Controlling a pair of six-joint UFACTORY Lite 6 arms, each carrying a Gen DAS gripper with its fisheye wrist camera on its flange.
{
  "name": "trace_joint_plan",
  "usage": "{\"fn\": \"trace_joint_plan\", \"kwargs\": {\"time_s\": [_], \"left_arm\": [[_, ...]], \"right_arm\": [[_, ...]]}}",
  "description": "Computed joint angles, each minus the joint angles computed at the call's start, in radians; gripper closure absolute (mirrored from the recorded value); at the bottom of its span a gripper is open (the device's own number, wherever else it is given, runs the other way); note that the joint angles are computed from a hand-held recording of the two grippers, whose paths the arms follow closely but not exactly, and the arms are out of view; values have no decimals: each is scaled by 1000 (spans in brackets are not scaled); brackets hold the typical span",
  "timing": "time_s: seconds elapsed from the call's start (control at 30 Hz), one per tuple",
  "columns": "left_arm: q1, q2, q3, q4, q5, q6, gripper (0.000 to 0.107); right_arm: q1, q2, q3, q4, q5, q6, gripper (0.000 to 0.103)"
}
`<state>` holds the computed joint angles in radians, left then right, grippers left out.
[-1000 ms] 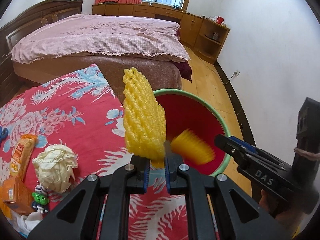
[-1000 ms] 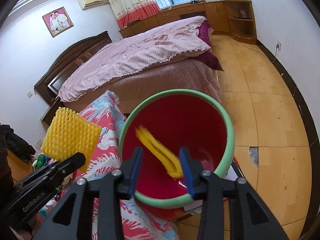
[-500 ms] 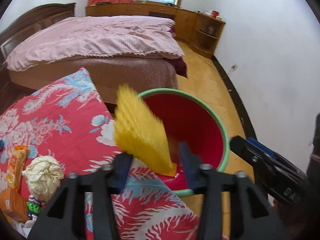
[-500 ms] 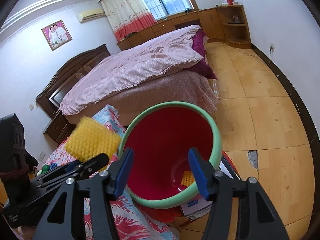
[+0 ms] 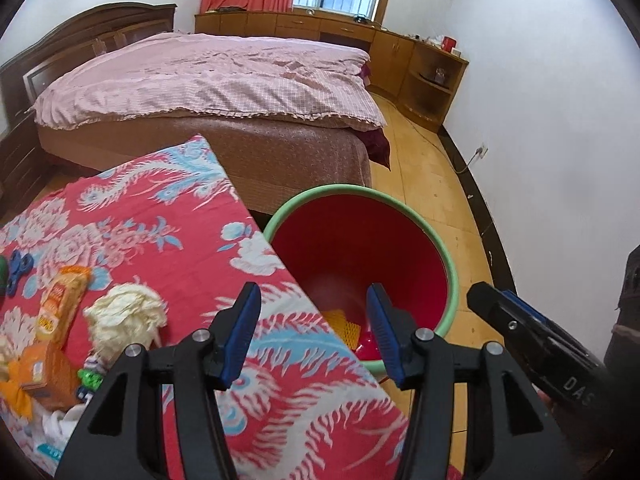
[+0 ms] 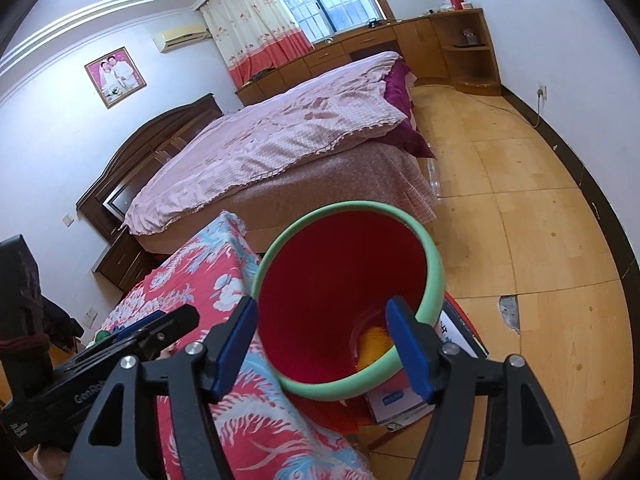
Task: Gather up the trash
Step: 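Grasp the crumpled white paper with the right tool while the left tool grasps another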
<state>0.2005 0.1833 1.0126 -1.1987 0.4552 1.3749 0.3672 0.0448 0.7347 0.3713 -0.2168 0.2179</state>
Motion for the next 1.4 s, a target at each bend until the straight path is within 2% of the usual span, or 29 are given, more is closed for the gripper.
{"fn": "trace_joint_plan", "kwargs": {"time_s": [0.3,0.67,0.93,1.23,1.4], "left_arm": [[190,-163,-102,26,114,23,52],[509,-238,-140,46,261,97,52],[719,-163,-51,53,338,142,52],[831,13,113,66,308,163,52],[855,143,246,86,270,120,52]], "right_arm": [[136,-44,-13,316,3,-266,31],[343,-42,40,806,-33,-688,30],[438,19,134,1000,-45,-885,27],[482,180,319,1227,-27,-1148,27],[473,296,457,1439,1,-1386,27]]}}
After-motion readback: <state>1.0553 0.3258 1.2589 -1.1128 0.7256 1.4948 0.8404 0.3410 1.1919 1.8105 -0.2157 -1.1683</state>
